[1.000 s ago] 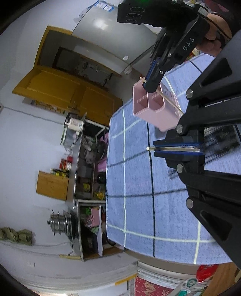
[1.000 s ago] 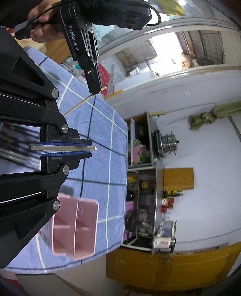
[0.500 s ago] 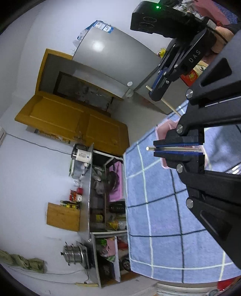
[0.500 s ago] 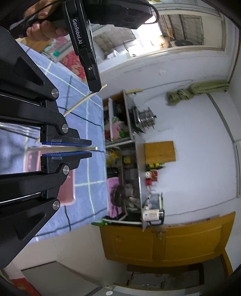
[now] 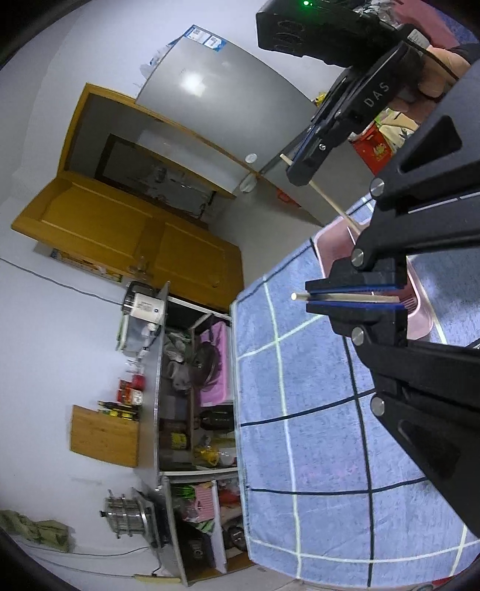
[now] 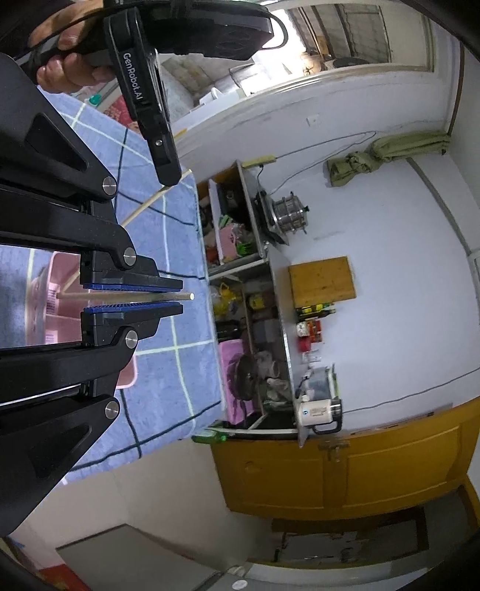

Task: Organize utensils
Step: 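Carry the wooden chopsticks into the pink holder and open both tools, then move both open tools back over the remaining chopsticks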

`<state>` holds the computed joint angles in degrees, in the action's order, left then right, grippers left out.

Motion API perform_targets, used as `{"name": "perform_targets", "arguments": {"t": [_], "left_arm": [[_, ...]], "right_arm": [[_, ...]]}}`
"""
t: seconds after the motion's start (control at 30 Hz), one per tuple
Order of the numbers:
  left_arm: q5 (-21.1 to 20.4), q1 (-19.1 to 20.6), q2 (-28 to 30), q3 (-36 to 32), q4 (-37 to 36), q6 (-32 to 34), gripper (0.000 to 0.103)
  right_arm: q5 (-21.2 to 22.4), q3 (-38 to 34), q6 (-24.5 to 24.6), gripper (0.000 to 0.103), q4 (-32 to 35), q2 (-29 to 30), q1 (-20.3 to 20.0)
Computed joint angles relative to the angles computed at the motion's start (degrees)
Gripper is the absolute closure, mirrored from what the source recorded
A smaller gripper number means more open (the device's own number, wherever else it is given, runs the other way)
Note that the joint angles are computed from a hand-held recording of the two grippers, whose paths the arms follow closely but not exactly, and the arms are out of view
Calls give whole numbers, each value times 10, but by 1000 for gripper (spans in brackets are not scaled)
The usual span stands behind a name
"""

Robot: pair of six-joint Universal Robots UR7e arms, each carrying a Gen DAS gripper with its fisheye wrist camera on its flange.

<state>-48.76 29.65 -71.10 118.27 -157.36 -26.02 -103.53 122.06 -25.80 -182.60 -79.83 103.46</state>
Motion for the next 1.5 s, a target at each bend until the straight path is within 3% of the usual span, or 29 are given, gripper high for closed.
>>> {"name": "perform_targets", "arguments": {"t": [0.3, 0.43, 0.6, 0.77, 0.87, 1.0, 1.23, 1.5], "left_arm": [[-19, 32, 6, 22, -2, -9, 99], [-9, 30, -2, 32, -9, -6, 97], [8, 16, -23, 47, -23, 2, 83], [43, -12, -61, 71, -22, -2, 80], [78, -36, -89, 94, -11, -10, 70], [118, -69, -138, 130, 31, -56, 62], [165, -110, -224, 188, 153, -180, 62], [147, -108, -290, 243, 256, -296, 62]], "right_arm": [[-9, 8, 6, 97, 10, 25, -30], [-22, 7, 6, 97, 5, 28, -28], [-26, 11, -6, 87, -9, 19, -15], [-26, 28, -13, 86, -32, -4, -1], [-11, 47, -14, 86, -41, -23, 3], [5, 81, -12, 86, -59, -50, 12], [19, 129, -12, 86, -56, -75, 26], [28, 169, -25, 86, -52, -69, 25]]}}
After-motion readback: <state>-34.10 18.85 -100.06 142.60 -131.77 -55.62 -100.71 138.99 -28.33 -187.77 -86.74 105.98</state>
